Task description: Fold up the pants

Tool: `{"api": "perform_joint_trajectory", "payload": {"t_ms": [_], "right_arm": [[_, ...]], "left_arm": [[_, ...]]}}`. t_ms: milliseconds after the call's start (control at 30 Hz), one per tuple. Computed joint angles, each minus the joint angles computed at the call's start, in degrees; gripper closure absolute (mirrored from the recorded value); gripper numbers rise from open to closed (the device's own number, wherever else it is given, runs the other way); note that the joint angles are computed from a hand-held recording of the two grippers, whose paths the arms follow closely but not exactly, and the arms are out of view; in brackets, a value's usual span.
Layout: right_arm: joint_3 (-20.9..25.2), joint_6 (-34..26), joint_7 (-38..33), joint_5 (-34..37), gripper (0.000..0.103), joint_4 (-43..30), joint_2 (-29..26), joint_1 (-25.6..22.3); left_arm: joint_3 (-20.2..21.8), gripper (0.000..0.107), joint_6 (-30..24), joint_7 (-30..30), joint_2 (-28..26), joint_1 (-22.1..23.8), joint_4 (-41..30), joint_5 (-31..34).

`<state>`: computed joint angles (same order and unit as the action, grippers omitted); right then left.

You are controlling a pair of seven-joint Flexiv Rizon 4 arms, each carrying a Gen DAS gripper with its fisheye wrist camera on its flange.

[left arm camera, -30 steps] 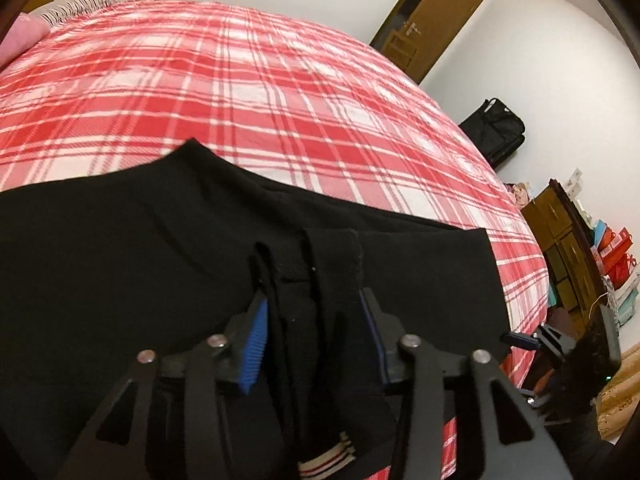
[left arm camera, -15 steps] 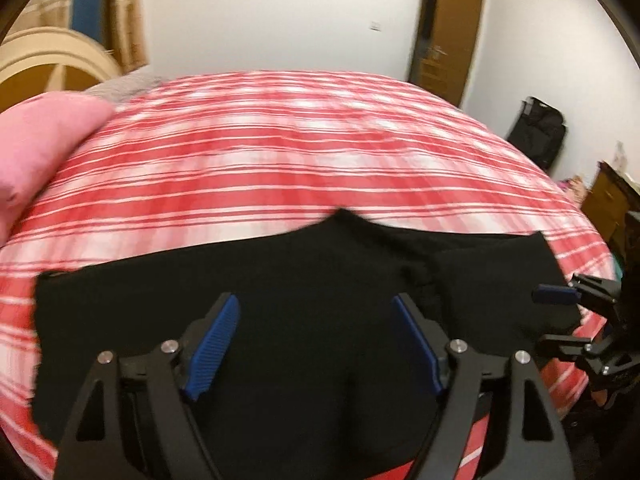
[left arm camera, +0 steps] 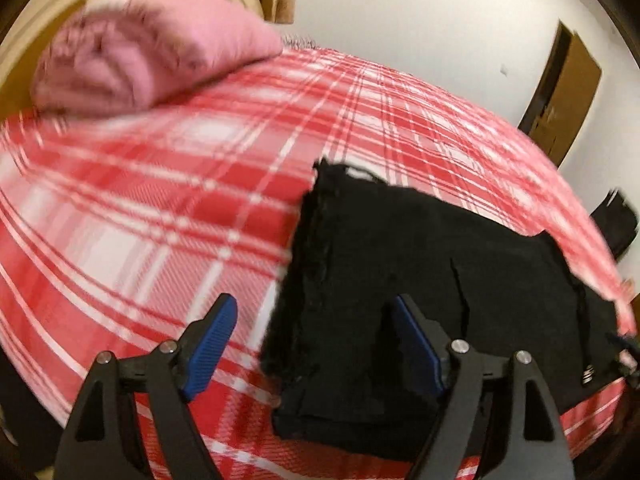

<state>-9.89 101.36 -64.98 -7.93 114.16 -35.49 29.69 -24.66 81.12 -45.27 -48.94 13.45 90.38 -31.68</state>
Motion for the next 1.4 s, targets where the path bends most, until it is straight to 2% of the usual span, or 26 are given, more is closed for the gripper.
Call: {"api": "perform_joint_trajectory", "payload": {"t_ms": [67,100,300,367,467,533,633,733,800,833,867,900,933,1033,1133,1267,1400], "right_arm": [[-4.3,0.1,0.6,1.1,0.035,0.6,-0.4,4.3],[-4.3,0.1,0.8,1.4,0.035,0.5,-0.4,4.3],[-1.2,-0.2,1.4,1.4,0.035,0.0,-0.1,1.4],[-1.5,-0.4,1.6,1.2,0.035,-0.2,-0.2,1.6],[-2.6,0.2,1.6,1.3,0.035,0.2,-0.3,2.6],[-2.9,0.5,1.6,1.5,0.035,0.4,-0.4,2.9],[-2.7,0.9,1.4,1.7,0.035,0.5,-0.4,2.7],[-1.5,0.8,1.2,1.8,0.035,0.4,-0.2,1.7],[0.1,1.1,1.3,1.8,0.035,0.4,0.0,0.1],[0.6,1.3,1.4,1.9,0.035,0.4,0.1,-0.3],[1.0,1.7,1.6,2.1,0.035,0.5,0.2,-0.7],[1.0,2.0,1.7,2.4,0.035,0.8,0.3,-0.7],[0.7,2.4,1.7,2.7,0.035,1.2,0.5,-0.5],[-1.2,3.0,1.7,4.1,0.035,2.5,1.4,1.2],[-3.6,3.8,1.2,5.6,0.035,4.3,2.8,3.3],[-7.2,4.7,0.1,8.2,0.035,6.9,5.0,6.4],[-12.9,6.1,-2.5,11.8,0.035,10.9,7.9,11.1]], "left_arm": [[-4.4,0.024,1.5,1.6,-0.5,2.4,1.7,-1.5],[-5.8,0.024,2.0,2.5,-1.0,3.0,1.8,-1.4],[-6.1,0.025,1.4,4.8,-1.9,2.5,0.4,1.3],[-7.9,0.035,0.6,5.7,-2.6,3.7,0.1,0.5],[-9.8,0.043,-1.0,6.5,-2.6,5.6,0.2,-1.4],[-9.0,0.043,-1.2,7.2,-2.1,5.2,0.4,-1.7],[-7.5,0.031,2.8,7.5,-1.9,3.7,0.8,-1.3],[-6.4,0.032,2.1,6.3,-2.6,2.6,-0.3,-0.3],[-7.4,0.038,-0.8,6.5,-3.0,3.6,-1.0,-0.8],[-8.3,0.050,-2.6,6.7,-3.1,4.4,-1.3,-1.7],[-9.6,0.068,-4.5,7.2,-3.1,5.6,-1.2,-3.0],[-12.0,0.077,-8.4,8.3,-3.0,7.9,-0.9,-5.1],[-12.6,0.083,-9.8,8.8,-2.7,8.5,-0.6,-6.4],[-12.4,0.088,-8.4,11.2,-0.9,7.9,1.0,-8.4],[-14.8,0.091,-6.7,13.6,0.9,8.9,3.4,-12.6],[-21.2,0.092,-4.5,20.0,4.2,11.9,7.8,-18.8],[-25.6,0.092,-5.5,24.8,7.3,13.0,10.0,-23.6]]}}
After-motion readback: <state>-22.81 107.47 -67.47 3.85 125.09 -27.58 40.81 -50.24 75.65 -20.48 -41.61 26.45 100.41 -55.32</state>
